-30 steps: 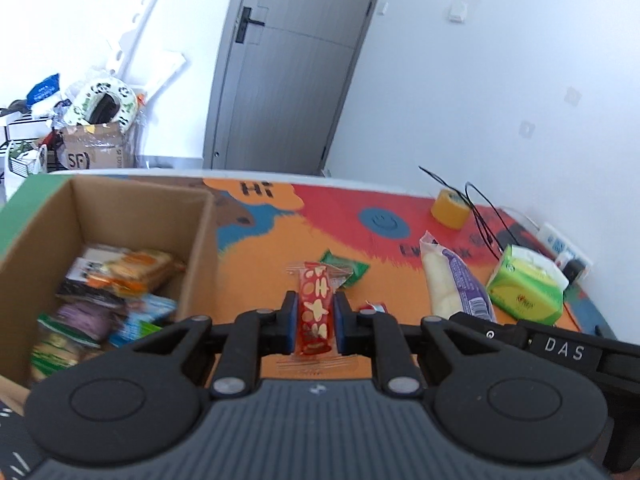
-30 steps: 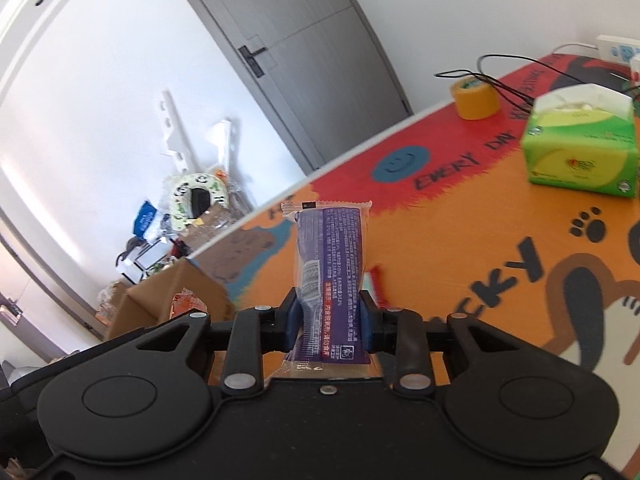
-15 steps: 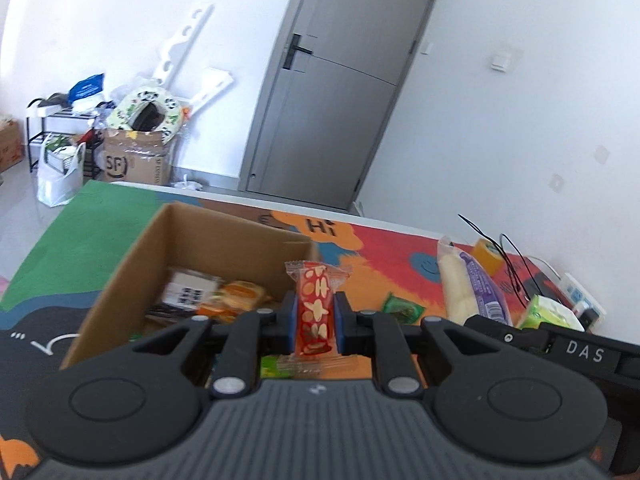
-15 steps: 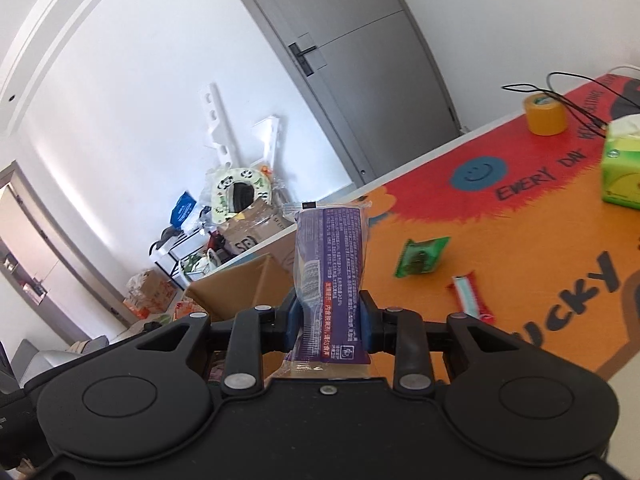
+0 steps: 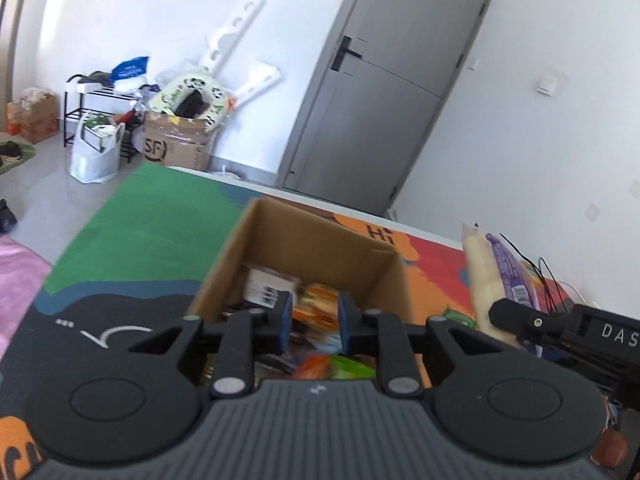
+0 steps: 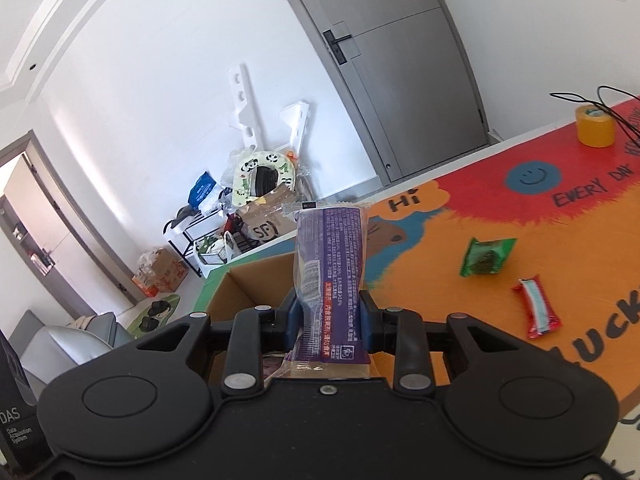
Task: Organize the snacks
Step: 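Carry both snacks over the cardboard box and open both tools to release them, then move both tools back toward the last snacks on the mat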
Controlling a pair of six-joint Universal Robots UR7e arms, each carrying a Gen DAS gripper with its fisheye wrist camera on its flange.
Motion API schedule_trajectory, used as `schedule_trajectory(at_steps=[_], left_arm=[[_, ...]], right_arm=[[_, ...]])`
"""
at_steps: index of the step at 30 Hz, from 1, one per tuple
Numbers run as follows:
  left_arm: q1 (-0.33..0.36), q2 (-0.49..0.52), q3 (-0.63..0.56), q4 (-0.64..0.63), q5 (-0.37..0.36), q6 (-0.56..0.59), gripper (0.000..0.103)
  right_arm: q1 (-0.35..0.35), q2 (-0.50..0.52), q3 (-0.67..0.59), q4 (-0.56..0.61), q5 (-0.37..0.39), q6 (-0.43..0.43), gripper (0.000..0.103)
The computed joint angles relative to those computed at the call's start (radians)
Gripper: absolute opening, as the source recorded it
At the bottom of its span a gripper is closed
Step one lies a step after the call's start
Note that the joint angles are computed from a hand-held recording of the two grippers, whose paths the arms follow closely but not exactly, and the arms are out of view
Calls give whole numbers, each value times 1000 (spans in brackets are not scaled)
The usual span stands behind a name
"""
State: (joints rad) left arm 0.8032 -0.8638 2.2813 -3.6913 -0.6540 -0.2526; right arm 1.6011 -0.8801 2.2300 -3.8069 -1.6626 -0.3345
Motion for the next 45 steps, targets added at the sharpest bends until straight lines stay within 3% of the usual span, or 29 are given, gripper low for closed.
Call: schedule_trajectory(at_steps=[4, 15, 18, 20, 24, 33, 45], left_arm=[[12, -31, 24, -13, -11, 1, 22], [40, -95, 74, -26, -19, -4, 37], [42, -96, 70, -10, -9, -15, 54], [41, -94, 69, -8, -5, -17, 62], [37, -85, 62, -5, -1, -13, 76], [1, -63, 56, 11, 9, -25, 88], [-49, -31, 43, 49, 13, -42, 92]], right_arm=[[27, 32, -25, 5, -24, 2, 30], [91, 116, -96, 0, -107, 34, 31], [95, 123, -104, 6, -122, 46, 39], [96, 123, -98, -9, -130, 39, 51], [89, 104, -76, -24, -135, 37, 59], [57, 51, -13, -72, -134, 38, 75], [1, -36, 79, -108, -104, 8, 94]])
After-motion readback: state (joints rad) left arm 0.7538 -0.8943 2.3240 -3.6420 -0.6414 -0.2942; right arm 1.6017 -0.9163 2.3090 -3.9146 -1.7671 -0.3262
